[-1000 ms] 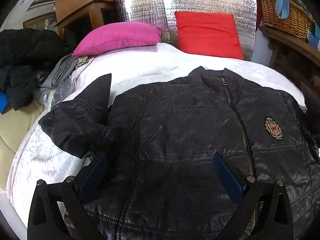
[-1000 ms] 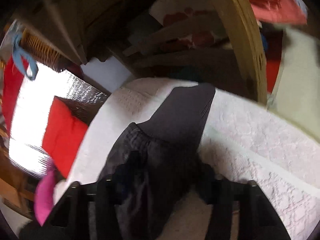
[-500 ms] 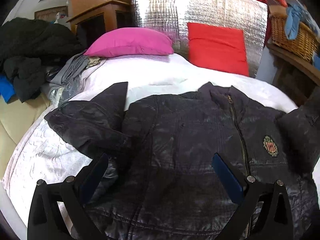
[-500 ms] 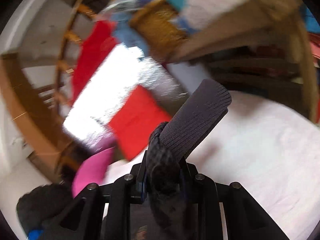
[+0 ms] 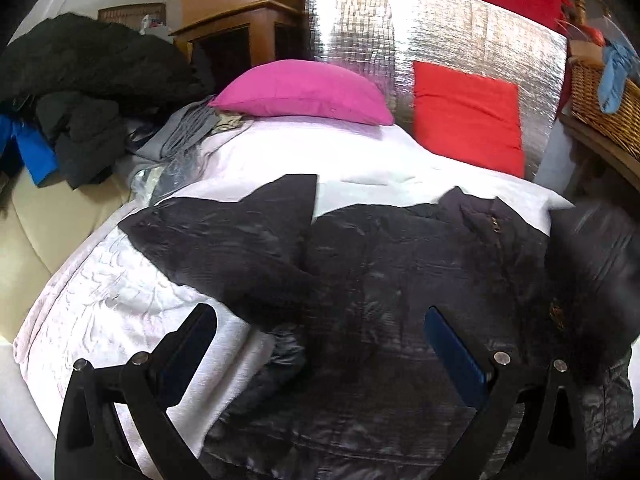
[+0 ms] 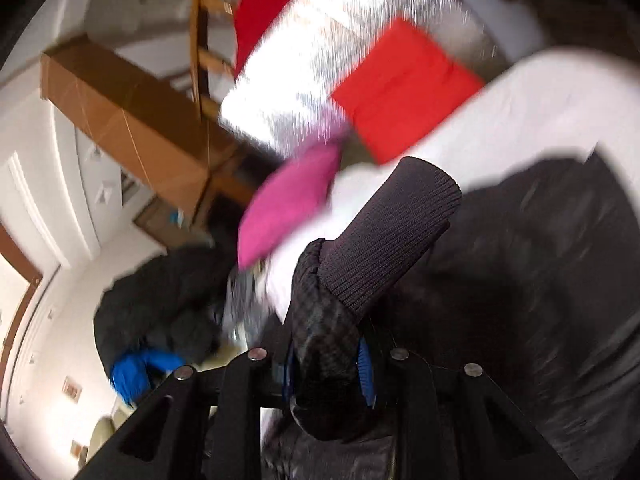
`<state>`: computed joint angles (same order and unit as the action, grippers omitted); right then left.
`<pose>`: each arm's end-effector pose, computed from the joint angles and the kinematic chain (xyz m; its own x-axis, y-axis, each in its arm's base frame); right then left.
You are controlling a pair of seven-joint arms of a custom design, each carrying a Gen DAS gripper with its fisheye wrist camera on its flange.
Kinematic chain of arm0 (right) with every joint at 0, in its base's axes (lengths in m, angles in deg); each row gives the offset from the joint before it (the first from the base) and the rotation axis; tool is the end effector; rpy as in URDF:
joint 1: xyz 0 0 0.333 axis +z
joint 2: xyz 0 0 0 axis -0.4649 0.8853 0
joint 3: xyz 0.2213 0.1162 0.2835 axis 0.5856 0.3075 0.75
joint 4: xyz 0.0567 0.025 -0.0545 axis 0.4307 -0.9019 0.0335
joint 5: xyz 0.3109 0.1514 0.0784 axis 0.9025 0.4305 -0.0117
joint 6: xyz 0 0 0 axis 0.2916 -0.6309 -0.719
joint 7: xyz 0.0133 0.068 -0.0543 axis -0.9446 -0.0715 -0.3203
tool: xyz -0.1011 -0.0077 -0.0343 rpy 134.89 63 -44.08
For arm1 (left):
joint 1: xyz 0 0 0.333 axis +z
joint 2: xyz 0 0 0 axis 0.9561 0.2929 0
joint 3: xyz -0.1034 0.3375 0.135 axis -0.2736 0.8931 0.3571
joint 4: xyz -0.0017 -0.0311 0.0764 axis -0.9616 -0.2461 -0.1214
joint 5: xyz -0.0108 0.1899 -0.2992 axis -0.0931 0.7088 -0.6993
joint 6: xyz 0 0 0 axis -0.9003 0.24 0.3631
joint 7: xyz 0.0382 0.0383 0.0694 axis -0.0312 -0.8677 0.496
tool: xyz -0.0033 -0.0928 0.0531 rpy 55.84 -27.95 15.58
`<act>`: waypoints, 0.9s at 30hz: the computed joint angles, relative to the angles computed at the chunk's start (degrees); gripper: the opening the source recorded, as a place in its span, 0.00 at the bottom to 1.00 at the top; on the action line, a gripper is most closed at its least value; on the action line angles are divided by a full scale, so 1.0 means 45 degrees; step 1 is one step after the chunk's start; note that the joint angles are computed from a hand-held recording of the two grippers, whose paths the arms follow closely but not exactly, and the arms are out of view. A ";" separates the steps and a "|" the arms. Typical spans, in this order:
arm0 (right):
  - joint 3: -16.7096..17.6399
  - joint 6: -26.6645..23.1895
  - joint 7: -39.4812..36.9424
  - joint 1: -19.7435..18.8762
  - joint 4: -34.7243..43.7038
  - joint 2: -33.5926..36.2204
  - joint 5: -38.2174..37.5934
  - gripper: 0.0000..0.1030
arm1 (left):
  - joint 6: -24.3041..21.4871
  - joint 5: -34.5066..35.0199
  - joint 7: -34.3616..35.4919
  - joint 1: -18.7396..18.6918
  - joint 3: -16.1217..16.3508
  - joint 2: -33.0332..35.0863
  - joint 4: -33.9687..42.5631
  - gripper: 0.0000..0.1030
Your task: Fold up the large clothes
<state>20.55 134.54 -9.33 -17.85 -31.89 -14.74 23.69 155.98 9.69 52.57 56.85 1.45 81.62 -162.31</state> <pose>0.6849 0.2350 0.5875 0.2257 -0.5890 -0.7760 -0.7170 0.4389 -0.5416 0.6017 -0.2343 0.6038 0.3077 -0.9515 0.0070 -0.6192 -0.2058 -0.7578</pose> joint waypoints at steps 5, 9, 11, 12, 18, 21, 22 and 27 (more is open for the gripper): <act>-0.0492 -0.3144 0.3751 0.0352 0.1424 0.1442 -0.2866 0.80 | 0.0157 -0.0293 -0.0216 0.0295 0.0080 -0.0242 -0.0330 1.00; 0.0524 -0.3708 0.2144 -0.0542 0.1031 0.1187 -0.1617 0.80 | 0.0625 -0.0604 -0.0258 0.0534 0.0044 -0.0383 -0.0552 1.00; 0.0650 -0.3777 0.1016 -0.0803 0.0727 0.0784 -0.0771 0.80 | 0.1001 -0.0717 -0.0229 0.0607 0.0014 -0.0430 -0.0644 1.00; 0.0460 -0.3411 0.0761 -0.0677 0.0519 0.0496 -0.0618 0.80 | 0.1245 -0.0789 -0.0180 0.0651 0.0000 -0.0472 -0.0722 1.00; -0.2053 -0.0138 0.4251 0.0528 -0.2198 -0.1342 -0.3915 0.80 | 0.2682 -0.0846 0.0057 0.0665 -0.0036 -0.0602 -0.1014 1.00; -0.2706 0.0442 0.6140 0.0413 -0.2856 -0.1525 -0.5081 0.80 | 0.2287 -0.2041 0.1048 0.0792 -0.0181 -0.0288 -0.0731 1.00; -0.2785 0.0569 0.6443 0.0247 -0.3038 -0.1549 -0.5276 0.80 | 0.2111 -0.2572 0.1365 0.0853 -0.0203 -0.0201 -0.0666 1.00; -0.2982 0.0203 0.8280 -0.0324 -0.2696 -0.0998 -0.6501 0.79 | 0.1747 -0.5759 0.3249 0.1372 -0.0397 0.0138 -0.0772 0.99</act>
<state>7.13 135.46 27.93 -19.31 -44.02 -19.23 -5.57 163.85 -16.22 67.19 63.02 -0.34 82.24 -165.79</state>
